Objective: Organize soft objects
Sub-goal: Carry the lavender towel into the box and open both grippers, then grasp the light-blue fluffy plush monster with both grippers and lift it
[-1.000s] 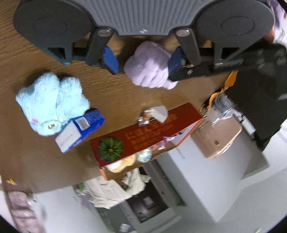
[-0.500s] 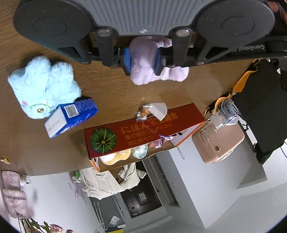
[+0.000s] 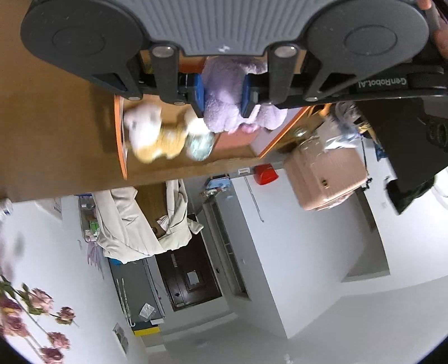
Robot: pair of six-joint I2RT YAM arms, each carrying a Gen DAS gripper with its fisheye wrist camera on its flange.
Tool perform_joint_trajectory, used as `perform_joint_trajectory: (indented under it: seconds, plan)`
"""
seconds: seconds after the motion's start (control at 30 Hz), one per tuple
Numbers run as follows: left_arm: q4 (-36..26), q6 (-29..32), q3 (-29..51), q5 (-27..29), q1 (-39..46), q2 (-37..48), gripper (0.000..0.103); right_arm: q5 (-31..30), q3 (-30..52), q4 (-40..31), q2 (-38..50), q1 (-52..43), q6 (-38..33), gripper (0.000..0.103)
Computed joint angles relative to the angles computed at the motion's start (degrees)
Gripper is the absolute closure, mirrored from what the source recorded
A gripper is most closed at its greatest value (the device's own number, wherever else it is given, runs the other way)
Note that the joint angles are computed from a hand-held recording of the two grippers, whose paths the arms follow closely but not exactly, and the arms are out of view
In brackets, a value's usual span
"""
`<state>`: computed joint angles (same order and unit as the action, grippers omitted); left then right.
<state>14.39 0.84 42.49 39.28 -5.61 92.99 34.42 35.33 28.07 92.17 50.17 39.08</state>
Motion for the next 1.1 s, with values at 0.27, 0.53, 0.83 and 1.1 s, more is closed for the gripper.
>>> perform_joint_trajectory:
  seconds: [0.27,0.53,0.83,1.1]
  plan:
    - [-9.3,-1.5,25.1,-8.2,-7.0,23.3,0.083,-15.8,18.6,-14.2,14.1,-17.5,-6.3,0.076]
    - [-10.2,0.9,27.8,-7.5,-8.5,29.7,0.08,-7.3,20.0,-17.8,17.6,-15.7,-9.5,0.058]
    - [-1.8,3.3,12.3,-7.4,-5.7,16.0,0.062,-0.8,6.1,-12.8,0.3,-10.3,-7.5,0.041]
    - [7.3,8.6,-15.7,-10.7,1.8,-12.5,0.041,14.9,1.8,-22.1,-9.1,9.5,-4.0,0.03]
